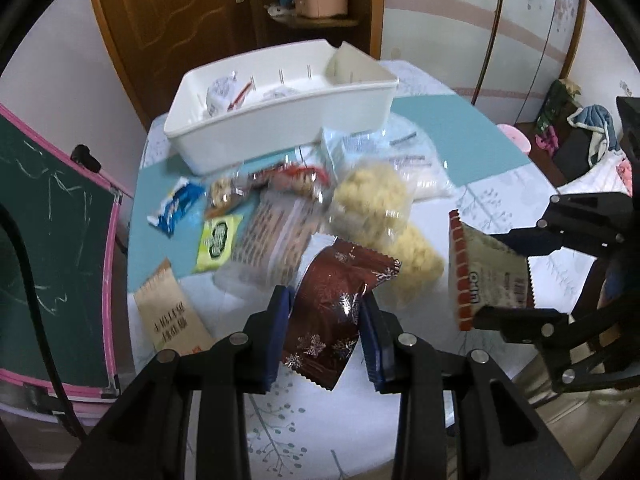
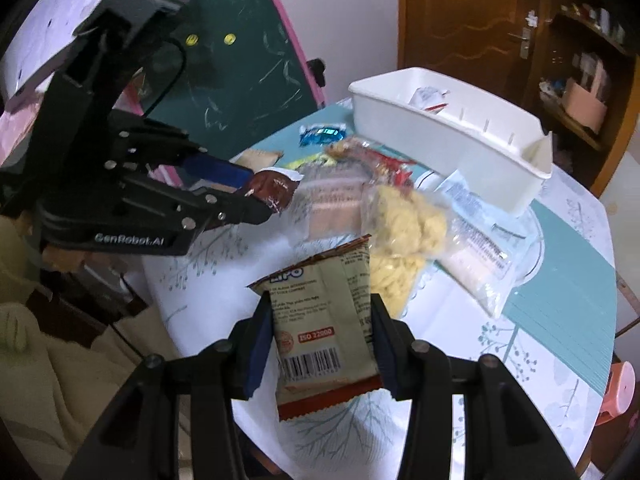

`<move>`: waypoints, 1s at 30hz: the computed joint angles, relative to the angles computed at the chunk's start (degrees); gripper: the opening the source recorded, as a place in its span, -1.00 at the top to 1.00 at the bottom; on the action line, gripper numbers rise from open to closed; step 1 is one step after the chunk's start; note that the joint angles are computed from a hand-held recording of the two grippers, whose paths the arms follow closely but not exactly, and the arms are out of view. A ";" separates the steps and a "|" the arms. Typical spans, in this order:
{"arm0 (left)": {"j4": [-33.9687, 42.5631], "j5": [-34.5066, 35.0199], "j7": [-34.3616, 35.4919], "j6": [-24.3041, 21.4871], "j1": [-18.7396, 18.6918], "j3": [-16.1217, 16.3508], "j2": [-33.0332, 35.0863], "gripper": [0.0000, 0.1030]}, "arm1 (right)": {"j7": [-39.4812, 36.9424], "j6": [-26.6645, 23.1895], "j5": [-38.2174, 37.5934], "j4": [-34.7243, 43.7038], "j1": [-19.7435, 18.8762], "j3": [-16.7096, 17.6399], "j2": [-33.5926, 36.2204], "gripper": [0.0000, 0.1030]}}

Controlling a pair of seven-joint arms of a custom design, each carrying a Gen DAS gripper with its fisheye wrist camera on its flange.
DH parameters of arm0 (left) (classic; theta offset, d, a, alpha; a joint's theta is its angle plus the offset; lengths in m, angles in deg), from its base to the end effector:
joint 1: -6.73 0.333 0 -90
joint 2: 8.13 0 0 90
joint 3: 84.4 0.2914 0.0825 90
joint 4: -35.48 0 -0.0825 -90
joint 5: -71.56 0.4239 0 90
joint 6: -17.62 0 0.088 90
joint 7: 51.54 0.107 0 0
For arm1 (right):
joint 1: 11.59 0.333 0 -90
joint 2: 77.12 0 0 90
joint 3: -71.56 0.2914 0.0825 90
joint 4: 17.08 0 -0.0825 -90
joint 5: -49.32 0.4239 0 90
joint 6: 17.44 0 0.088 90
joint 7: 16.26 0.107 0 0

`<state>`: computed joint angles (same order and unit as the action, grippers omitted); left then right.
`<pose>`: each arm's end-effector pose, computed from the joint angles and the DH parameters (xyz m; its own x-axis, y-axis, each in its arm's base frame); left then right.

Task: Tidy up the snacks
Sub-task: 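Lift both packets into the white tray and open both tools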

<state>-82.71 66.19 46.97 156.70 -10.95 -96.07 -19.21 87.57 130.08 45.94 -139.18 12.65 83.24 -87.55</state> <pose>0.5082 -0.2930 0.5423 -0.5701 -0.8211 -0.0277 -0.6896 0.4966 -0.5270 0.4723 0.3494 0.5171 0.4342 -0.8994 -0.0498 -0.7431 -0.3264 -0.5841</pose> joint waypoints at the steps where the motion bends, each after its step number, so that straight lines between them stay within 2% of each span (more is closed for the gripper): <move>1: 0.78 0.39 -0.51 0.09 0.07 -0.18 0.41 0.37 | 0.70 0.22 -0.31 -0.01 -0.19 0.03 -0.20 0.12; 8: 5.07 1.50 -2.15 0.33 0.51 -0.56 2.54 0.37 | 5.31 0.03 -4.37 2.75 -2.02 0.22 0.17 0.11; 16: 14.59 9.81 -7.77 -0.76 1.73 -1.92 8.64 0.37 | 9.96 -3.06 -10.64 10.36 -3.12 -0.58 4.20 0.11; 21: 24.40 15.22 -10.64 -1.90 1.81 -2.21 14.48 0.37 | 12.85 -4.83 -13.77 18.11 -3.44 -2.30 7.79 0.11; 26: 35.88 20.01 -13.18 -3.38 0.93 -1.93 21.50 0.37 | 15.05 -5.44 -13.24 26.58 -3.41 -4.49 12.19 0.11; 30: 47.54 22.82 -14.11 -6.37 -0.74 -1.17 28.94 0.37 | 17.75 -7.54 -16.00 34.46 -2.61 -6.34 16.83 0.11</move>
